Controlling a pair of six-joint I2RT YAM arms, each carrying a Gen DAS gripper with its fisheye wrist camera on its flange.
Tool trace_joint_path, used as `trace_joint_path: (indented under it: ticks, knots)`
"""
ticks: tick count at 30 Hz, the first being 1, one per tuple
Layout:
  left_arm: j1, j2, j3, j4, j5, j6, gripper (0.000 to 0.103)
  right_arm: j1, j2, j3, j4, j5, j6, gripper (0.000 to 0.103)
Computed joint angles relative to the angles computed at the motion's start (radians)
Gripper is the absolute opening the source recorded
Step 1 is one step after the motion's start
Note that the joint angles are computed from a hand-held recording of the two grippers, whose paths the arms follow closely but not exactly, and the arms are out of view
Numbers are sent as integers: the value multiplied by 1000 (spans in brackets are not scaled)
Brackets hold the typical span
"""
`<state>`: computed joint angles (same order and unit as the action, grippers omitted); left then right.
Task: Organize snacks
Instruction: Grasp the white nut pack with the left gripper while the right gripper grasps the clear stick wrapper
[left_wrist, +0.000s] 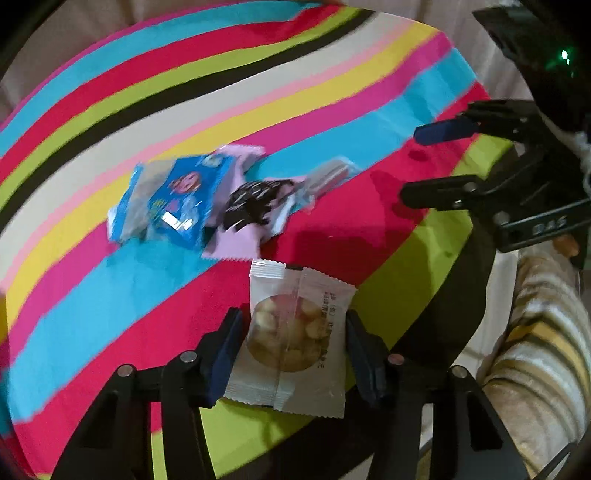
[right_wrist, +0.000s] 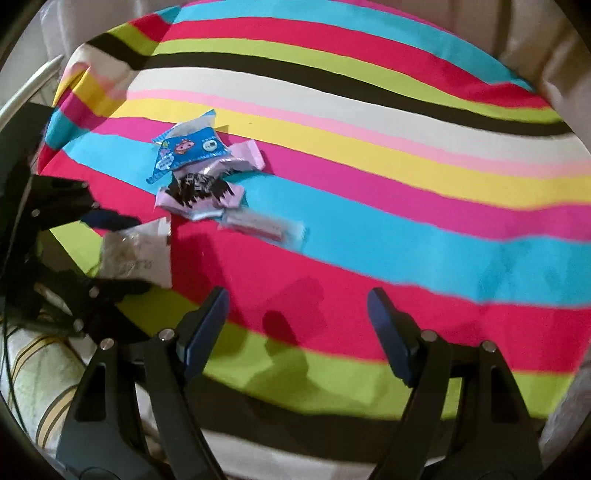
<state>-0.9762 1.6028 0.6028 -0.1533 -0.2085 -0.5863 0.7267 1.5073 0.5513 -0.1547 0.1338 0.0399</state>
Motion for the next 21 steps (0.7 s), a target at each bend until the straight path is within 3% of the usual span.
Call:
trace_joint_path:
  ticks: [11, 13, 17, 21]
  knots:
    - [-1, -159, -138, -19, -17, -307, 52, -6, 269, 185, 39, -37, -181, 77]
    - [-16, -187, -162, -11, -25, -368, 52, -14, 298, 205, 37, -58, -183, 65]
    - [-3, -247, -215, 2, -36, -428, 51, -20, 316, 215, 59, -107, -165, 56]
    - [-8, -312, -261, 2, -52, -489, 51, 2, 314, 210, 64, -120, -134, 36]
